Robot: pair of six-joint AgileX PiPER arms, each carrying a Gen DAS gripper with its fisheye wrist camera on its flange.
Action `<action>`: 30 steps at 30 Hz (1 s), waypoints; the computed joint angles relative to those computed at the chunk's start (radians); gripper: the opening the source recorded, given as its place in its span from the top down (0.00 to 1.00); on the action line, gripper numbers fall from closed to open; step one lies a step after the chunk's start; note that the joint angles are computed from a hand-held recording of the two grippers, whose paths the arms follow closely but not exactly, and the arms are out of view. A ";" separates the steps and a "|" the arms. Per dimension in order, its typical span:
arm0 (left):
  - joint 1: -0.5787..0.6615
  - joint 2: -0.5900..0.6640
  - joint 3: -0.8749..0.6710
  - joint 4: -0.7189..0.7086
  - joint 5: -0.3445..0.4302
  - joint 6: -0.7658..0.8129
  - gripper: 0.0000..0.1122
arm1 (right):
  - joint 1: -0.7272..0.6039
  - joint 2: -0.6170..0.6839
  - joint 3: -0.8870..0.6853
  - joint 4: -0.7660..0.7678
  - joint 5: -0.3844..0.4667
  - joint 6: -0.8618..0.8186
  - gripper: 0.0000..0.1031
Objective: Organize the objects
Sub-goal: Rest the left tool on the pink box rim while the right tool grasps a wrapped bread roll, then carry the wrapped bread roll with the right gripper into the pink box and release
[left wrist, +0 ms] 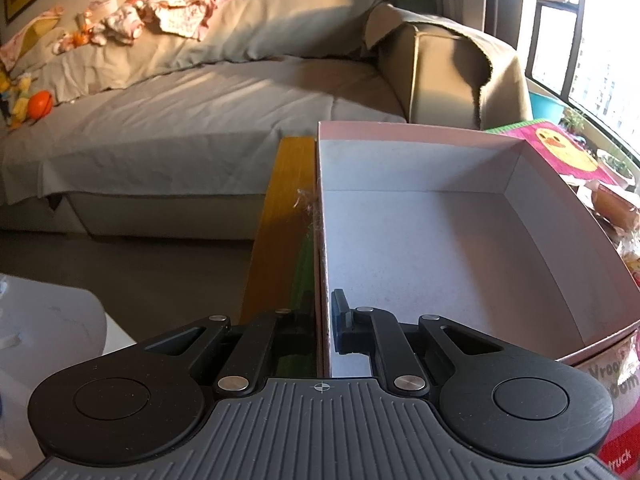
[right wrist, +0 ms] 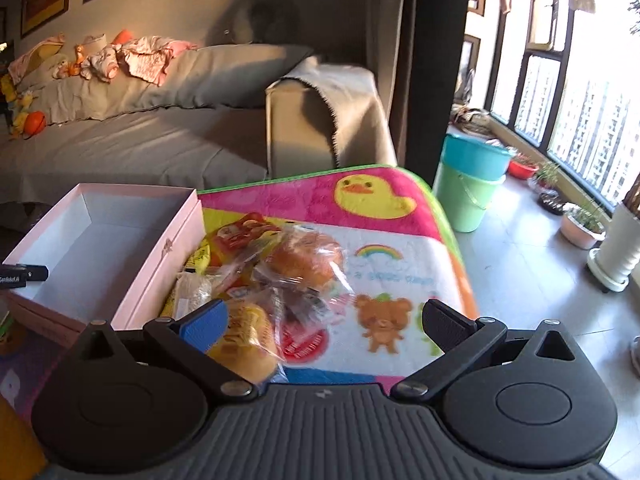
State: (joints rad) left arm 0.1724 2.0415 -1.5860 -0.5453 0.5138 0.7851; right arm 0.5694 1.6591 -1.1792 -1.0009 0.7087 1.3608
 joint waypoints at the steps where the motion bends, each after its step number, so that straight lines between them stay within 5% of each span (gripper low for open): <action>1: 0.001 0.001 -0.001 -0.003 0.003 0.003 0.91 | -0.023 0.023 -0.029 0.019 -0.026 -0.023 0.00; 5: 0.004 0.004 -0.004 -0.001 0.010 0.005 0.91 | -0.166 0.172 -0.238 0.273 -0.109 -0.238 0.00; 9: 0.002 -0.004 0.007 0.014 0.005 -0.004 0.91 | -0.239 0.381 -0.504 0.450 -0.003 -0.428 0.00; 12: 0.009 -0.010 0.018 -0.003 0.009 0.008 0.91 | -0.256 0.436 -0.573 0.556 0.060 -0.539 0.25; 13: 0.011 -0.012 0.022 -0.010 0.009 0.015 0.91 | -0.260 0.419 -0.547 0.588 0.047 -0.558 0.37; 18: 0.023 -0.013 0.029 -0.045 0.014 0.051 0.91 | -0.169 0.184 -0.272 0.364 0.008 -0.374 0.40; 24: 0.031 -0.017 0.045 -0.087 0.008 0.084 0.90 | 0.049 -0.106 -0.057 0.256 0.167 -0.284 0.40; 30: 0.047 -0.023 0.063 -0.153 0.015 0.135 0.90 | 0.254 -0.203 0.017 0.312 0.280 -0.207 0.40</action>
